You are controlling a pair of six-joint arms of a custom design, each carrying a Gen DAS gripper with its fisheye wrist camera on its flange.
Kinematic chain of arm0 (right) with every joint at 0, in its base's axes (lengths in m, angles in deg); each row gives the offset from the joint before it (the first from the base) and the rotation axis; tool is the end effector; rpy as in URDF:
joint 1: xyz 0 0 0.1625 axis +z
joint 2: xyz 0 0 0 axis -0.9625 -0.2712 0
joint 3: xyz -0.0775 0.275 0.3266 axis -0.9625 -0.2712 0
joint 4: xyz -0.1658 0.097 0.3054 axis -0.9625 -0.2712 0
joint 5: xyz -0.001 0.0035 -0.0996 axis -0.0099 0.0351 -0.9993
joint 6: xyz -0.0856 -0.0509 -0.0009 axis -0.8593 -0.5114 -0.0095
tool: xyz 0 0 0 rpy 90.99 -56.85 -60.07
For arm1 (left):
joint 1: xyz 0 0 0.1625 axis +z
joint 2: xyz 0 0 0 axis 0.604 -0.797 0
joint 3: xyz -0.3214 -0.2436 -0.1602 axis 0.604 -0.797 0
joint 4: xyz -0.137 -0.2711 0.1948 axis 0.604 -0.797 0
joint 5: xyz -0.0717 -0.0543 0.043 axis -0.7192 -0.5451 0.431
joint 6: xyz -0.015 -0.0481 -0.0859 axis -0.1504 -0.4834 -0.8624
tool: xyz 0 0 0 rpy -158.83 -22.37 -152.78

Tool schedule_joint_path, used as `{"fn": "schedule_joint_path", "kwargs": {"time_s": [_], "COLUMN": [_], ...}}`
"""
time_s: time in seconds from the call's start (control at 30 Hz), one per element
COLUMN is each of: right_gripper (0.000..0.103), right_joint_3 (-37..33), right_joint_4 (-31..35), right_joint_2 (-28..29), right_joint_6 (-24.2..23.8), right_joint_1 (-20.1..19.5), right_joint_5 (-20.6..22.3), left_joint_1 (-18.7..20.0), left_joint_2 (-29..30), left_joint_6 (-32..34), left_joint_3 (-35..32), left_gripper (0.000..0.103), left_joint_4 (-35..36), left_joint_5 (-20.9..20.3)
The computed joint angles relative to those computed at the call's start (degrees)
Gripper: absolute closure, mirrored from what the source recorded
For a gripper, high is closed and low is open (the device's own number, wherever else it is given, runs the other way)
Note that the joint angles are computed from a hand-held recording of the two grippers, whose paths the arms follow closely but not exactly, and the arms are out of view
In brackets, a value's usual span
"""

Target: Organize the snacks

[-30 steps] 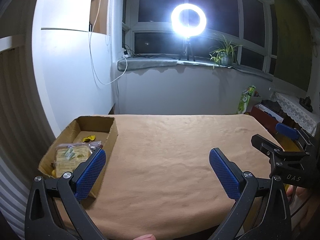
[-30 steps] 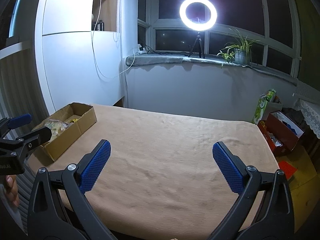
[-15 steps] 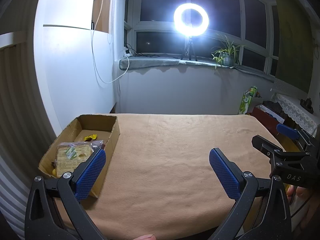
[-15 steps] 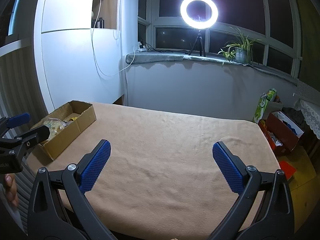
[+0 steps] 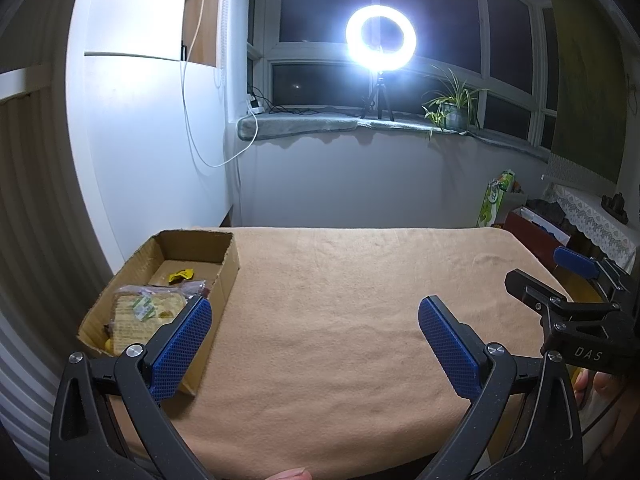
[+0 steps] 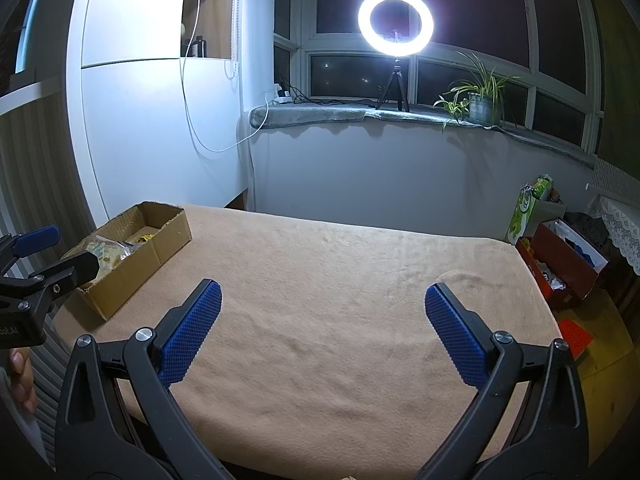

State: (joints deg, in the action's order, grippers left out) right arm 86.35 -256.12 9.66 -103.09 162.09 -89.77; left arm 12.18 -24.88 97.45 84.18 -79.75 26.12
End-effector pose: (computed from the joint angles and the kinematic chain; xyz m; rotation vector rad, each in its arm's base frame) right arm 0.0795 -0.7514 0.3324 0.5676 -2.0315 1.3001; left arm -0.4085 -0.7848 0.0729 0.7786 2.2209 -1.1519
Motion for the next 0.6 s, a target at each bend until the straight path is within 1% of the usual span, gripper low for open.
{"fn": "schedule_joint_path", "kwargs": {"time_s": [0.6], "right_gripper": [0.0], "right_joint_3": [0.1], "right_joint_4": [-0.1], "right_joint_2": [0.0], "right_joint_6": [0.1], "right_joint_1": [0.0], "right_joint_5": [-0.1], "left_joint_1": [0.1], "left_joint_2": [0.3], "left_joint_6": [0.2], "left_joint_3": [-0.8], "left_gripper": [0.0], "left_joint_4": [0.4], "left_joint_5": [0.0]}}
